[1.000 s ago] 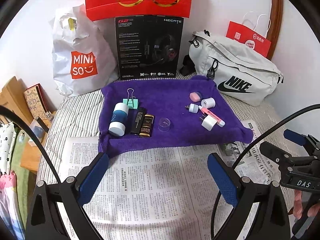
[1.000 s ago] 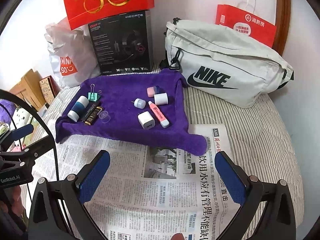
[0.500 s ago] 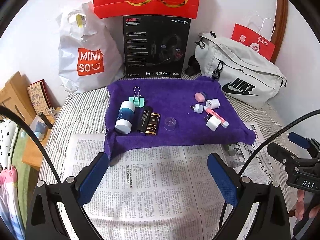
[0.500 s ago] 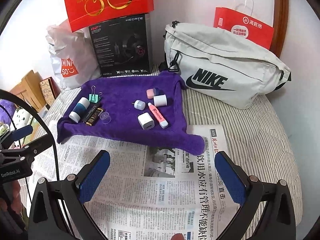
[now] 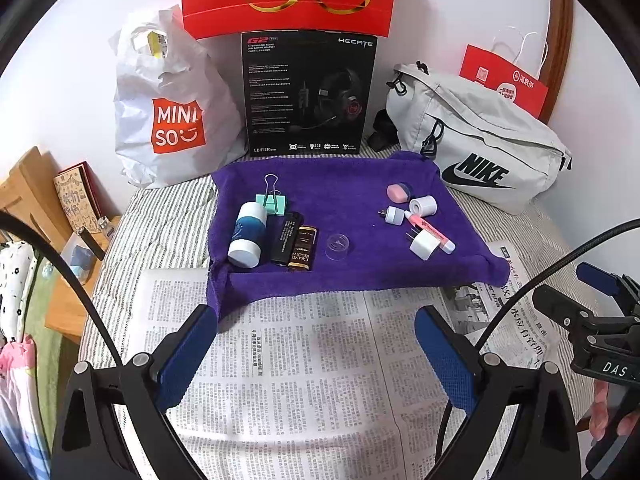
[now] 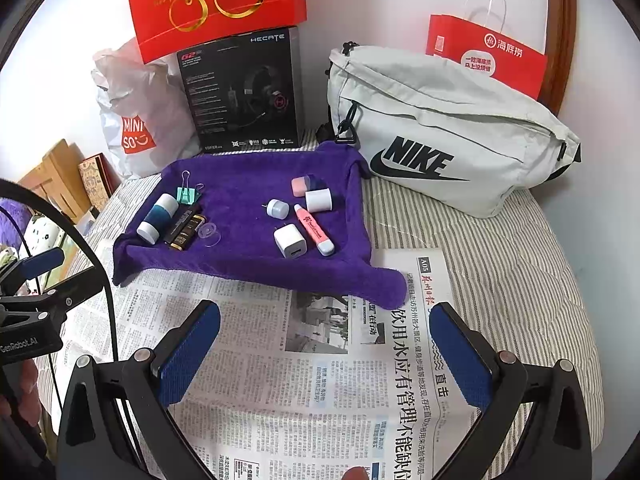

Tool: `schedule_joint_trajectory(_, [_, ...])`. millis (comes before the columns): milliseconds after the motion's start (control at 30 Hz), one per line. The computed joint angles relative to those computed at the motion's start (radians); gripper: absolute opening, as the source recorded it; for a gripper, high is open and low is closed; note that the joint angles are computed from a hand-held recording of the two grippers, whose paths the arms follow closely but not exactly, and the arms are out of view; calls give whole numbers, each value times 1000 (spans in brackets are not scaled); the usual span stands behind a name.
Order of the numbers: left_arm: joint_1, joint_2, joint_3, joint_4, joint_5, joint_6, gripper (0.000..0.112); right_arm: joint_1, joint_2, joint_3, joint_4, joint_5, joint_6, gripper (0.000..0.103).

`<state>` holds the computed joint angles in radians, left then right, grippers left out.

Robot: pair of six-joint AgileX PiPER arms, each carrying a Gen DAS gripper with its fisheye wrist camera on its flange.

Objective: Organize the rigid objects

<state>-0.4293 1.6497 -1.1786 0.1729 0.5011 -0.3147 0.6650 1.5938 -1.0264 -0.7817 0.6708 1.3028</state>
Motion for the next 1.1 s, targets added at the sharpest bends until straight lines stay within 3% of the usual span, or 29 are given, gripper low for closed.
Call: schedule_joint_trajectory(1100, [4,-5,1,-9,3,24,101,13,-8,3,-14,5,9,103])
